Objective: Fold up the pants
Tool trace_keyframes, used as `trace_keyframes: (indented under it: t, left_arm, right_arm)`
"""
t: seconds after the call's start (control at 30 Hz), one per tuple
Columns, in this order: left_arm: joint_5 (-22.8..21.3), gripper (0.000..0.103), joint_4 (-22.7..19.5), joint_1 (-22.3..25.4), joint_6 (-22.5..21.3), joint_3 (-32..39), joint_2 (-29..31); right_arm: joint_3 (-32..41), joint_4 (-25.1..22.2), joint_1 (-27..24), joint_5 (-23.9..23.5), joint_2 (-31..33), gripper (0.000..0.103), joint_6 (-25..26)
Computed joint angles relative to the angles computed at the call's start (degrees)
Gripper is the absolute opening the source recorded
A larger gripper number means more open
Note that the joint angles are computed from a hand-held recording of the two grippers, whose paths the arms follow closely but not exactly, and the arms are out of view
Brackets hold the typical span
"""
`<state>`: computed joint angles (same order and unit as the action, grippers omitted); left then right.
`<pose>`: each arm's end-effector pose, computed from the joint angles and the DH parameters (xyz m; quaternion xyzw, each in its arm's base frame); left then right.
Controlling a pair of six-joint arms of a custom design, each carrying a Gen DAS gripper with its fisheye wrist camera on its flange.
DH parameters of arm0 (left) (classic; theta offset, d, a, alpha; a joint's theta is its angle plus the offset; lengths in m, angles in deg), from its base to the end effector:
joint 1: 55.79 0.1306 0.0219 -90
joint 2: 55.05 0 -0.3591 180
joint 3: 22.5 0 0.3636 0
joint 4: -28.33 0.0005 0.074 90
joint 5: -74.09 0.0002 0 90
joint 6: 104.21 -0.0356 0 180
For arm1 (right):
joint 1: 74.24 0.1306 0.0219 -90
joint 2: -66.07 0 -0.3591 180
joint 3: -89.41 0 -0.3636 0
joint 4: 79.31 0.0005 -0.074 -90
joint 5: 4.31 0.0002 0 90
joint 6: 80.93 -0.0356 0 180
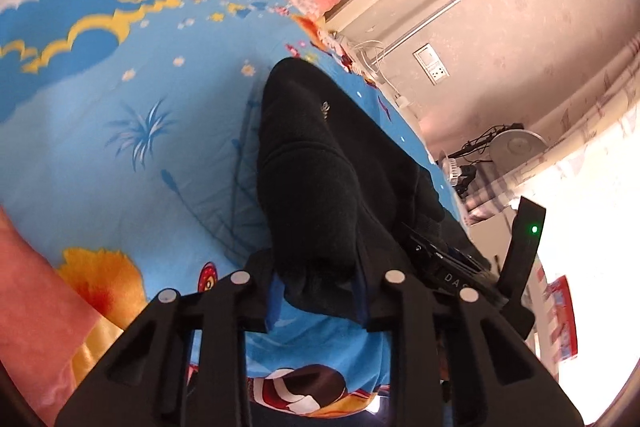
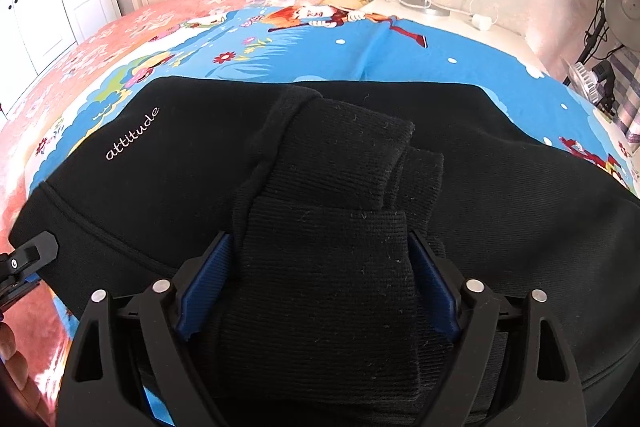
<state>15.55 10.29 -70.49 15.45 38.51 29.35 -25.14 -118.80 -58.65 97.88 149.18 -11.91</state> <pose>0.3808 -0.1196 0.2744 -0.0037 0.8844 -0.3783 0.2733 0.3722 0.0955 0.2853 0.0748 0.9513 -0.0085 0.2989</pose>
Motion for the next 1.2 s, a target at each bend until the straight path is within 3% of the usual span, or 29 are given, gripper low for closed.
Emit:
trace_keyframes:
  t: [0.1, 0.17, 0.27, 0.33, 0.53, 0.6, 0.73, 0.8, 0.87, 0.9, 0.97, 1.2]
  left_arm:
    - [-3.23, 0.026, -0.59, -1.43, -0.41, 0.20, -1.61]
    - [-5.34, 0.026, -1.04, -2.36, -0.84, 0.32, -2.49]
    - [-9.74, 0.026, -2.46, -4.18, -2.32, 0.97, -3.56]
    - [-13.29, 0.025, -3.63, -5.84, -3.55, 1.57, -4.26]
    - [-21.14, 0.025, -6.80, -9.62, -6.96, 3.41, -5.55]
    - [-23.17, 0.025, -7.49, -10.58, -8.09, 4.03, -5.51]
    - [-27.69, 0.025, -9.46, -13.15, -10.71, 5.40, -6.16]
    - [-29.25, 0.025, -10.13, -14.18, -11.67, 6.09, -6.38]
    - [-30.19, 0.025, -10.58, -14.98, -12.23, 6.77, -6.56]
    - [-30.56, 0.025, -10.73, -15.40, -12.45, 7.08, -6.61]
    - [-31.10, 0.024, -10.90, -16.12, -12.94, 7.80, -6.63]
    - [-34.34, 0.024, -12.69, -21.58, -17.93, 14.17, -6.38]
  right_arm:
    - [4.38, -4.64, -0.53, -1.82, -0.49, 0.090, 0.52]
    - [10.72, -9.05, -0.51, -6.28, 0.75, 0.095, 2.54]
    - [22.26, -17.26, 0.16, -13.58, 6.80, 0.096, 5.20]
    - [33.35, -24.96, 1.10, -19.52, 14.56, 0.096, 7.82]
    - [58.86, -46.85, 5.53, -16.30, 36.36, 0.096, 11.92]
    - [61.97, -49.87, 6.19, -14.34, 39.70, 0.096, 12.25]
    - [64.91, -54.32, 7.53, -10.46, 43.45, 0.096, 16.39]
    - [63.96, -53.57, 7.53, -9.99, 42.36, 0.093, 18.58]
    - [63.34, -53.51, 6.67, -10.62, 41.15, 0.079, 19.67]
    - [62.77, -53.19, 5.96, -12.00, 40.23, 0.077, 20.31]
    - [61.08, -52.35, 4.69, -14.10, 37.94, 0.061, 21.47]
    - [55.63, -48.60, -2.65, -24.03, 26.73, 0.045, 22.51]
